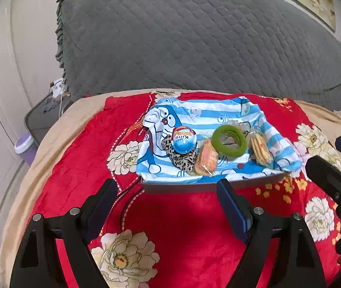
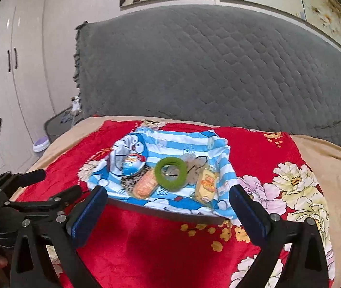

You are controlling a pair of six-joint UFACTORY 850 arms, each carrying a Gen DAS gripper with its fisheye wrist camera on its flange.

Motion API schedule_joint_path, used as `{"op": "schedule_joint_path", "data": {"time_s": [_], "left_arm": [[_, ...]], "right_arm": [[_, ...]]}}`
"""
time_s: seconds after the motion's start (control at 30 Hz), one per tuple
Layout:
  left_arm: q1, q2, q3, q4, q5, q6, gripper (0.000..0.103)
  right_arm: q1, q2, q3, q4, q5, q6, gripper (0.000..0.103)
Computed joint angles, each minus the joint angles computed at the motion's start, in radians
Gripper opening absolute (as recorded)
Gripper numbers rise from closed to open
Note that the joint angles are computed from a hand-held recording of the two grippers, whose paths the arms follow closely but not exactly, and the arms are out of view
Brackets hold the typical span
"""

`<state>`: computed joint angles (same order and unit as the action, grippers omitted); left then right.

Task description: Organize objects

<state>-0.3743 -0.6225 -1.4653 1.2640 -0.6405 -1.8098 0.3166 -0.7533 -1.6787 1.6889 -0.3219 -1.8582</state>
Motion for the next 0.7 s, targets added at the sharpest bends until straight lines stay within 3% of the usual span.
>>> {"op": "schedule_joint_path", "data": {"time_s": [0.2, 0.37, 0.7], "left_arm": [[-0.022, 0.057, 0.073, 0.070, -0.004, -0.107, 0.085], [-0.053, 0.094, 0.120, 0.125, -0.045, -0.148, 0.085], [-0.086, 0.141, 0.179, 0.183, -0.057, -0.216, 0.085]], "right_arm": [[-0.016, 0.063, 0.095, 0.147, -0.072, -0.109, 0.102], [-0.019, 0.111, 0.160, 0.277, -0.068, -0.221, 0.102], [-0.018, 0.168, 0.240, 0.480, -0.059, -0.431, 0.102]]}}
